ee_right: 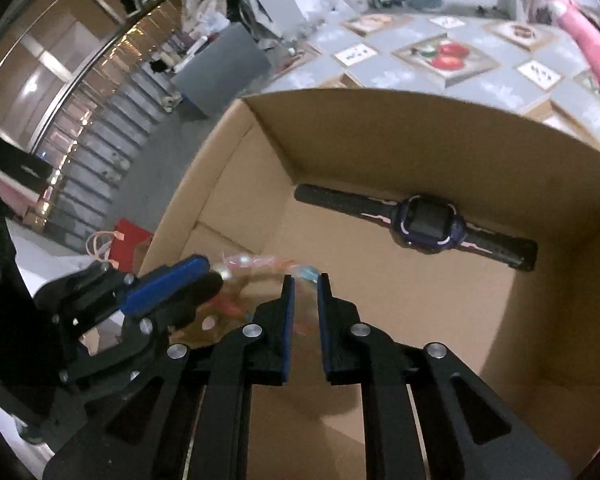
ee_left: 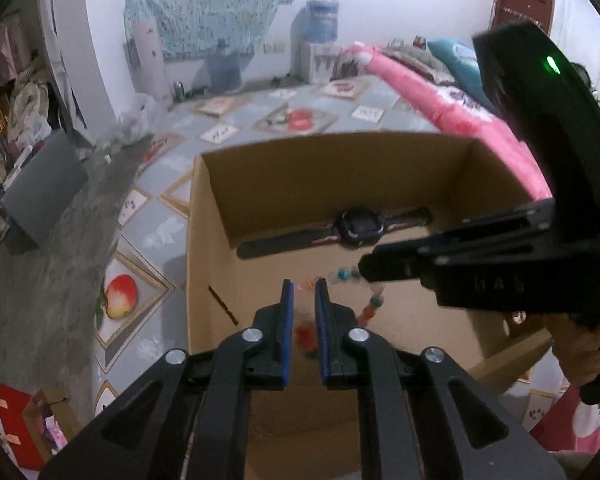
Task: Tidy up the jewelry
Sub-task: 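Carry the bracelet into the box and open the right tool, then move both tools out of the box toward the small gold and silver charms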
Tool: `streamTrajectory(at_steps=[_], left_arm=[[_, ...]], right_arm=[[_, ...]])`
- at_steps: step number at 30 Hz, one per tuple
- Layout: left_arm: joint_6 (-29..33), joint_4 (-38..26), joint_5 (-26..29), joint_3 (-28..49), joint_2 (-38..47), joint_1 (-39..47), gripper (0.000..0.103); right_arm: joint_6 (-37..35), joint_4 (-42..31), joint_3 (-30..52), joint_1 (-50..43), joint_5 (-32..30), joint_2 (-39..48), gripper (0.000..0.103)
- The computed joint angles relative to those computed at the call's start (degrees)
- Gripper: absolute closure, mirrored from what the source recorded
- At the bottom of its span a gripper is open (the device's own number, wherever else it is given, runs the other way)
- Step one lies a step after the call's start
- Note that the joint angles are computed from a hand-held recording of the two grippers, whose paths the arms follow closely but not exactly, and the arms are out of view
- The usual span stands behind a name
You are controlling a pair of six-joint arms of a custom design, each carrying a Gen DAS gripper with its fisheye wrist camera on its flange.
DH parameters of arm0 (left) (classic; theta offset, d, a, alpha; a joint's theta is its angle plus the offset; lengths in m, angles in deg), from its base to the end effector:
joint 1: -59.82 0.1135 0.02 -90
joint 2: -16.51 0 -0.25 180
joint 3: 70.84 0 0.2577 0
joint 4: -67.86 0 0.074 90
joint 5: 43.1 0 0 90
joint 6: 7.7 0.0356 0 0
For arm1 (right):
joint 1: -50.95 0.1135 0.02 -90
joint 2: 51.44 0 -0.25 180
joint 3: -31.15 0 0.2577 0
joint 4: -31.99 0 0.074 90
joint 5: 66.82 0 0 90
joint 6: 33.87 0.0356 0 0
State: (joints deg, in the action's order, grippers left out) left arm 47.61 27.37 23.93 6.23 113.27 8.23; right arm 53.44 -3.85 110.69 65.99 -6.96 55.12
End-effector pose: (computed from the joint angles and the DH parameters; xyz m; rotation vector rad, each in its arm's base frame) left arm 0.2253 -0.2618 0.1823 0.2331 2.4872 -0.0843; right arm 0.3514 0.1129 0.1428 -0.5734 2.5689 0.7713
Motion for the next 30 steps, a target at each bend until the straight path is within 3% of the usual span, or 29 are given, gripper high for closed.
streamTrajectory(at_steps=[2, 11, 14, 17, 18, 22, 24, 27, 30], left_arm=[[-0.16, 0.76, -0.3, -0.52, -0.11, -0.03, 0.075], [-2.15, 4.29, -4.53, -7.9, -9.59, -3.39, 0.068], [-3.37, 6.41, -6.46, -12.5, -15.52, -7.24, 0.061], [-5.99, 8.37, -7.79, -16.99, -20.28, -12.28, 0.054], [-7.36, 8.7, -8.17, -18.1, -21.09, -13.89, 0.05], [-13.89, 8.37, -8.9, -20.35, -19.98, -19.99, 0.048], [-16.25, 7.9, -8.63, -19.71, -17.19, -21.02, 0.048], [-18.93, 7.69, -8.09, -18.29, -12.09, -21.03, 0.048], [-19.19, 7.48, -9.7, -16.95, -9.66, -20.21, 0.049]], right_arm=[[0.14, 0.55, -0.45, -0.75, -0.89, -0.44, 0.091], [-3.24, 4.32, -11.67, -11.17, -11.84, -13.27, 0.086], [-8.33, 3.18, -18.68, -16.97, -18.91, -21.46, 0.081], [-19.44, -3.37, -25.71, -24.0, -26.44, -28.08, 0.079], [-21.64, -4.65, -27.14, -25.06, -27.33, -28.8, 0.079], [-31.56, -9.54, -34.31, -30.31, -26.62, -28.94, 0.079], [-30.92, -7.98, -35.46, -30.71, -25.21, -25.55, 0.079], [-23.76, -0.55, -36.06, -30.04, -22.46, -21.3, 0.079], [-17.7, 4.01, -34.13, -30.27, -23.48, -18.32, 0.079]])
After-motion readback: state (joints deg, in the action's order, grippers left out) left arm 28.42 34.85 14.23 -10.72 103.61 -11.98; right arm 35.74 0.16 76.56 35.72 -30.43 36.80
